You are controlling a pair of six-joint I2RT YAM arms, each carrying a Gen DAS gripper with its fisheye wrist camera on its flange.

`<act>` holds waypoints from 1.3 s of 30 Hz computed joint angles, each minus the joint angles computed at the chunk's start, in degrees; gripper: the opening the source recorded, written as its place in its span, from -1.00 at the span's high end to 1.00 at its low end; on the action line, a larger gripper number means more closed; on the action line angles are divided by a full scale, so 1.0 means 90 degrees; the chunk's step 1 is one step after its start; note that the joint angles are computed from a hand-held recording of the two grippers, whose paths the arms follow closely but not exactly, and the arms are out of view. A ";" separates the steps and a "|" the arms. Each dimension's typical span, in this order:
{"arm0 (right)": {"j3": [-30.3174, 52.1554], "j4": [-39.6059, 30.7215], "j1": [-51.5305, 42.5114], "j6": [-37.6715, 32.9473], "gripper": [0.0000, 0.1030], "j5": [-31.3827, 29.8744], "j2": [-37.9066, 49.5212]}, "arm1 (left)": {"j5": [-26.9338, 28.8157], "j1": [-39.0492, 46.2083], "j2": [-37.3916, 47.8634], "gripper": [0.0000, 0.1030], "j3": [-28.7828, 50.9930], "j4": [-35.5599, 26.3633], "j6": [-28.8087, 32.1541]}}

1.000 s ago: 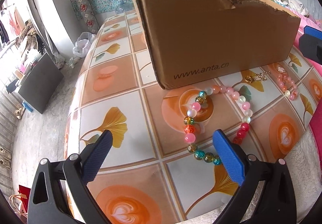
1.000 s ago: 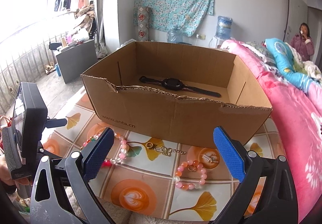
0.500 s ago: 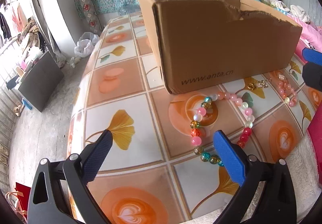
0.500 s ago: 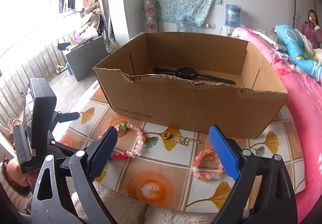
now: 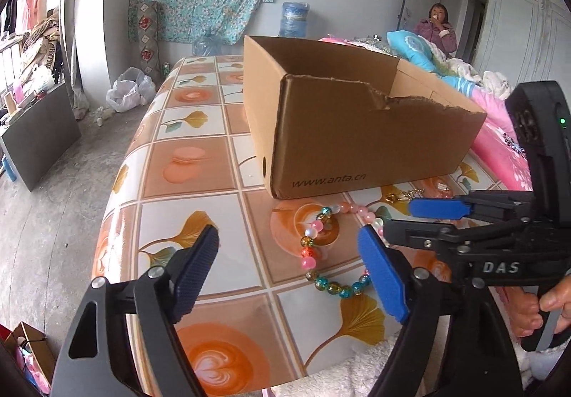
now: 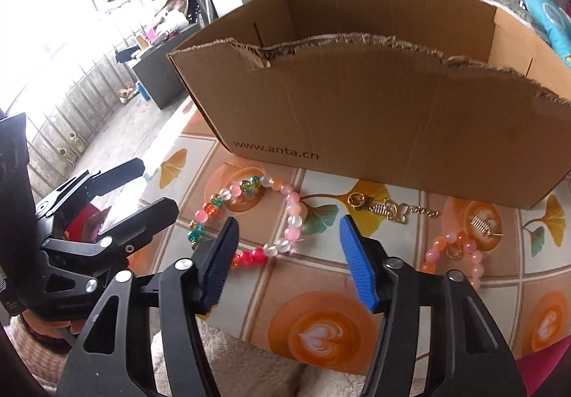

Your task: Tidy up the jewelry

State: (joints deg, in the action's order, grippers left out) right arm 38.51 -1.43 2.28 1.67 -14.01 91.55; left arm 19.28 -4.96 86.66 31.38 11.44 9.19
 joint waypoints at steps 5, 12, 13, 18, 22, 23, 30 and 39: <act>0.0134 -0.0046 0.0188 -0.0066 0.33 0.0176 0.0230 | 0.0086 -0.0100 0.0282 -0.10 0.0146 -0.0115 0.0068; 0.0140 -0.0065 0.0380 -0.0218 0.81 0.0495 0.0291 | -0.0111 -0.0364 0.0558 0.20 0.0287 -0.0136 0.0160; 0.0133 -0.0087 0.0371 -0.0219 0.82 0.0482 0.0272 | -0.0157 -0.0402 0.0622 0.22 0.0339 -0.0175 0.0167; -0.0009 -0.0172 0.0131 -0.0349 0.83 0.0373 0.0072 | -0.0627 -0.0657 0.1025 0.25 0.0724 -0.0523 0.0170; 0.0102 -0.0169 0.0146 -0.0239 0.83 0.0333 0.0185 | -0.0862 -0.0799 0.1112 0.32 0.0813 -0.0466 0.0096; 0.0096 -0.0157 0.0132 -0.0240 0.83 0.0319 0.0187 | -0.0952 -0.0849 0.1134 0.44 0.0825 -0.0441 0.0106; 0.0158 -0.0362 0.0019 -0.0359 0.81 0.0361 0.0107 | -0.1294 -0.1130 0.1069 0.78 0.0826 -0.0515 0.0317; 0.0277 -0.0455 0.0086 -0.0458 0.73 0.0529 0.0178 | -0.1793 -0.1443 0.1315 0.77 0.1396 -0.1079 0.0105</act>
